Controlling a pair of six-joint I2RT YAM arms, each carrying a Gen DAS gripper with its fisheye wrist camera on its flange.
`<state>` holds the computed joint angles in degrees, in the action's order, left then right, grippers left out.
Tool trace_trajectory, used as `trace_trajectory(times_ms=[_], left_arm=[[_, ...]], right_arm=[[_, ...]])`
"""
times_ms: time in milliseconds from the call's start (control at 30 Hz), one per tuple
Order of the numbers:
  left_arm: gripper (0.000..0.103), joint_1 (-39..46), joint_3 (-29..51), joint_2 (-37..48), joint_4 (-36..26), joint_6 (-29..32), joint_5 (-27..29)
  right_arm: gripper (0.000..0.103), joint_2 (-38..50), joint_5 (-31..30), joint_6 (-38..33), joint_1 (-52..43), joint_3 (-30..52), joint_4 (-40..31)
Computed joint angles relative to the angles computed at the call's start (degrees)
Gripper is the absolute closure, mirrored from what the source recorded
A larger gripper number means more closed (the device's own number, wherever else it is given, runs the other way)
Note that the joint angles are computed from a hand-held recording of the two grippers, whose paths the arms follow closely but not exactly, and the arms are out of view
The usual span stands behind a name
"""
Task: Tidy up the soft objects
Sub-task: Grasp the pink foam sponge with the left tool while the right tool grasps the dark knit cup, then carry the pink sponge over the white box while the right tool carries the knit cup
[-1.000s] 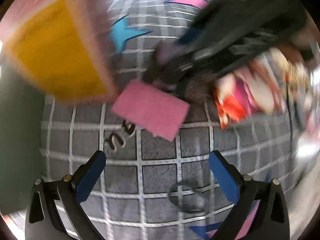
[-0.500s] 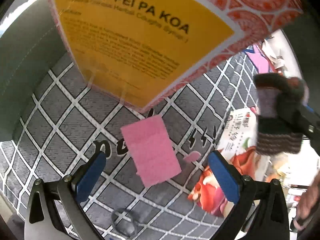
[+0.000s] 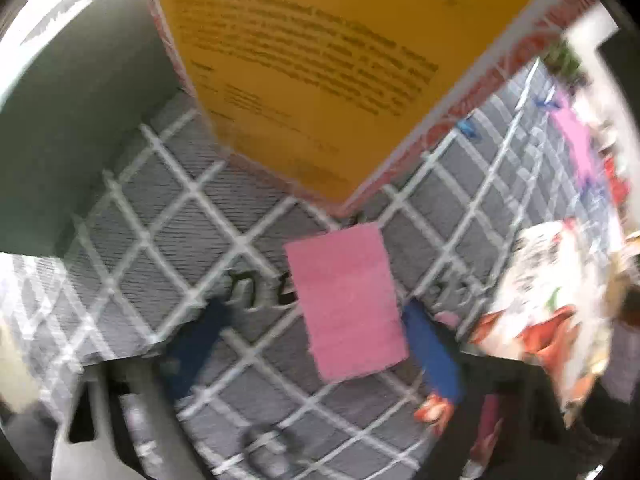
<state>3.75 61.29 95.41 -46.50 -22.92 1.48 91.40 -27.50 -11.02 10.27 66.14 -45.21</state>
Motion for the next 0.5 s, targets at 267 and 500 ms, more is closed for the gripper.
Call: trace_trajectory(times_ms=[267, 500], left_arm=[[0.055, 0.9, 4.6, 0.0, -5.0, 22.4, 1.5], [0.055, -2.3, 2.1, -12.6, -12.5, 42.2, 1.5]], right_arm=[[0.071, -8.8, -0.3, 6.9, -2.1, -5.8, -1.3], [0.071, -18.8, 9.4, 21.0, 2.5, -13.2, -3.2]])
